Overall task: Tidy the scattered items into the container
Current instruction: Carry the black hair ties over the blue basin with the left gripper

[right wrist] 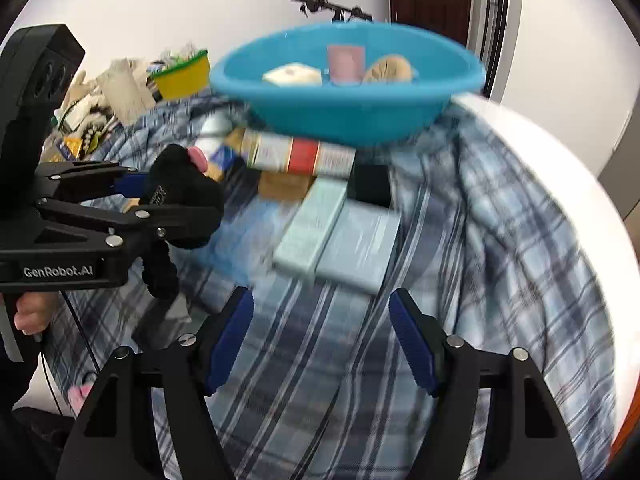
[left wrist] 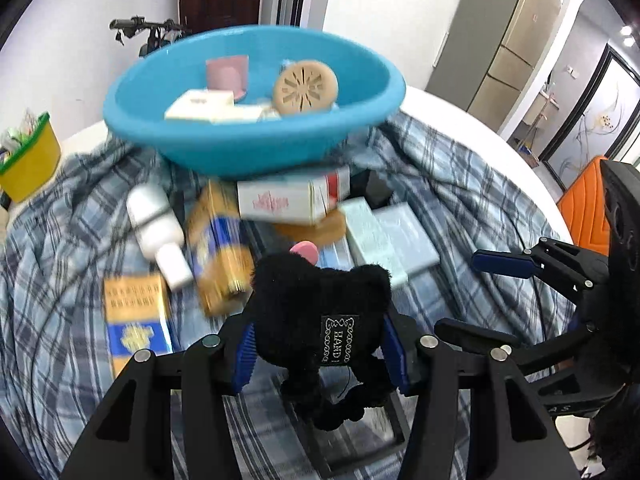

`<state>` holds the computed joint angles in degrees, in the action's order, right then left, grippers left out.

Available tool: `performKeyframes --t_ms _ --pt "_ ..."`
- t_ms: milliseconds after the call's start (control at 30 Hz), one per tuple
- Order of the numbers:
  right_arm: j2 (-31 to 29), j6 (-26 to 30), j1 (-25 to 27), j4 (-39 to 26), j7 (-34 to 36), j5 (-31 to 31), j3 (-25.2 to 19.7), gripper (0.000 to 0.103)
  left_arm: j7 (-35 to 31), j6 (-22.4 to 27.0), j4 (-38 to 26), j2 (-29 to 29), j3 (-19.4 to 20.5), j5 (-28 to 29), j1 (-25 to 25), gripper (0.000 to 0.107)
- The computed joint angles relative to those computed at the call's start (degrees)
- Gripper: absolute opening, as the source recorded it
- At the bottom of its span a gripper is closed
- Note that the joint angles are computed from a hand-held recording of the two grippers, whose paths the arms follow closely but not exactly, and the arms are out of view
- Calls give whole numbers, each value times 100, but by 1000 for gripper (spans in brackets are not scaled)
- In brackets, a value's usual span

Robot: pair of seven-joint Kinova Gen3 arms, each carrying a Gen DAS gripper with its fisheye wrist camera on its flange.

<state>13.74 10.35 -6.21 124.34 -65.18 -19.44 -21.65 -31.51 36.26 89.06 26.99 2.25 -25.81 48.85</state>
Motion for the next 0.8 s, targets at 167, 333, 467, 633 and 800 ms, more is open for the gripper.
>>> performKeyframes --t_ms 167,333,467,633,800 --pt "-110 -9 322 -315 272 -186 -223 69 -4 42 -215 -56 -124 -226 -2 55" --pt "-76 25 357 -730 357 -328 -150 69 28 70 -428 -117 -186 -369 -122 55" --pt "46 107 512 -1112 522 -512 -216 69 -36 135 -652 -108 -209 -446 -254 55" --pt "194 162 401 -1577 513 -489 -69 69 -295 224 -1042 -3 -193 -400 -493 55" --pt "419 133 148 -2060 243 -265 162 74 -519 267 -1473 195 -301 -395 -624 55"
